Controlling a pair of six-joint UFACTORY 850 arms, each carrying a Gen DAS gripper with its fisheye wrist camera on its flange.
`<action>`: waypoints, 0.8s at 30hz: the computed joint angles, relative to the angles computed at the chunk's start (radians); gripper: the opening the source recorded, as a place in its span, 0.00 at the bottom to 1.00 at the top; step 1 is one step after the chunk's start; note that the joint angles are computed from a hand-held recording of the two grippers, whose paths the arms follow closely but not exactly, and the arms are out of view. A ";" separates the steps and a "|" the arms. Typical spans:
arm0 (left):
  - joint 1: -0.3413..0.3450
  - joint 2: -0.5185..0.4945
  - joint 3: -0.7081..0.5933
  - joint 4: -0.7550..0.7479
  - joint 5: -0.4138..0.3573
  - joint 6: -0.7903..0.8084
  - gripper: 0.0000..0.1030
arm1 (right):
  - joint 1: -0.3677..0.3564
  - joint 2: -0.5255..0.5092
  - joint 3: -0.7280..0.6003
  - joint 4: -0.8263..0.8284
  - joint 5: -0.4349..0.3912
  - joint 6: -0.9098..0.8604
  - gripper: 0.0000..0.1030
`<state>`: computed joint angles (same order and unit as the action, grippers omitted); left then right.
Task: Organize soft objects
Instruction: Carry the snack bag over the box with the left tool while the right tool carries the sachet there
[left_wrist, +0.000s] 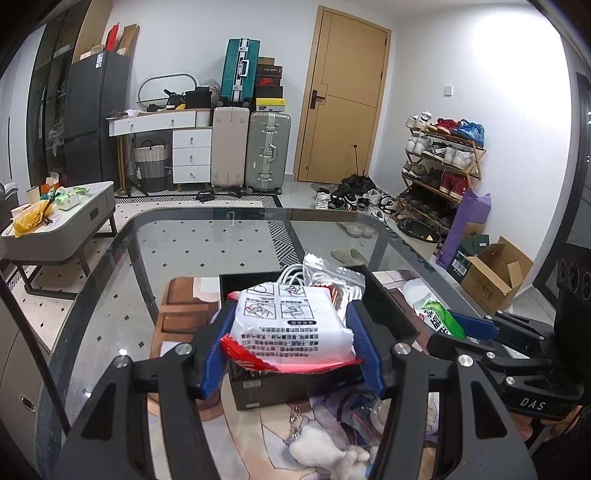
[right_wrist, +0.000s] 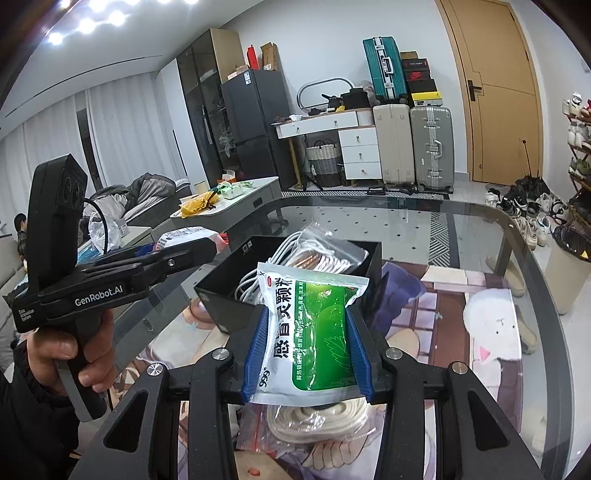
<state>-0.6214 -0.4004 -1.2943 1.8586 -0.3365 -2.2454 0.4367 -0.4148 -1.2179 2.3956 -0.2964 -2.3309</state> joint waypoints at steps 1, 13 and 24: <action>0.002 -0.003 -0.005 -0.004 0.000 0.005 0.57 | 0.001 -0.003 -0.008 0.009 0.005 -0.005 0.40; 0.025 -0.044 -0.060 -0.045 0.011 0.068 0.57 | 0.003 -0.051 -0.100 -0.089 0.057 0.104 0.40; 0.045 -0.070 -0.087 -0.078 0.025 0.091 0.57 | 0.010 -0.123 -0.213 -0.347 0.104 0.354 0.40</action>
